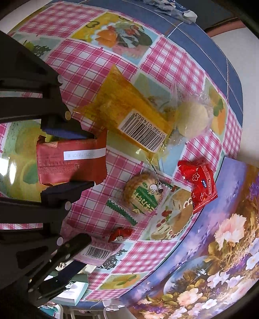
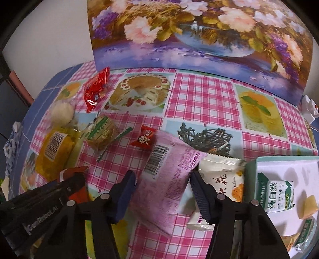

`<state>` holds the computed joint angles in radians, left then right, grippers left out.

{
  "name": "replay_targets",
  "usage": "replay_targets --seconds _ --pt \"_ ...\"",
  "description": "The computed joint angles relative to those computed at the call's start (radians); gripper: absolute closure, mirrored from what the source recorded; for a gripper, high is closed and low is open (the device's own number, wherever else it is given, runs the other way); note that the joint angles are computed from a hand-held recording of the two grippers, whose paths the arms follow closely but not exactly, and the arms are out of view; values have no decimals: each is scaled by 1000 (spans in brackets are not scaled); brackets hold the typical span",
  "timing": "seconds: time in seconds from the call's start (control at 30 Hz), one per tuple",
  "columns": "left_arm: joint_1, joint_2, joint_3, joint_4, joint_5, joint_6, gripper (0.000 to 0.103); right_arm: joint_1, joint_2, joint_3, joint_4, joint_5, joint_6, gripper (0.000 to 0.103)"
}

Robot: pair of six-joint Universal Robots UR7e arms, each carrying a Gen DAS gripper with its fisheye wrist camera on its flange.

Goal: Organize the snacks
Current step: 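Grasp the red white-striped pack with the left tool while the right tool grasps the pink bag, then carry the red pack over the tray with the left tool while the right tool carries the pink bag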

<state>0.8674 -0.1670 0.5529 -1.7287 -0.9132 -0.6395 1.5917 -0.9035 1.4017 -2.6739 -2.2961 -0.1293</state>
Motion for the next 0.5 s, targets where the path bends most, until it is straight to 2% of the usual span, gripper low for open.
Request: replay_targets --seconds 0.27,0.5 --pt "3 19 -28 19 -4 6 62 -8 10 -1 22 -6 10 55" --pt "-11 19 -29 4 13 39 62 -8 -10 8 45 13 45 58"
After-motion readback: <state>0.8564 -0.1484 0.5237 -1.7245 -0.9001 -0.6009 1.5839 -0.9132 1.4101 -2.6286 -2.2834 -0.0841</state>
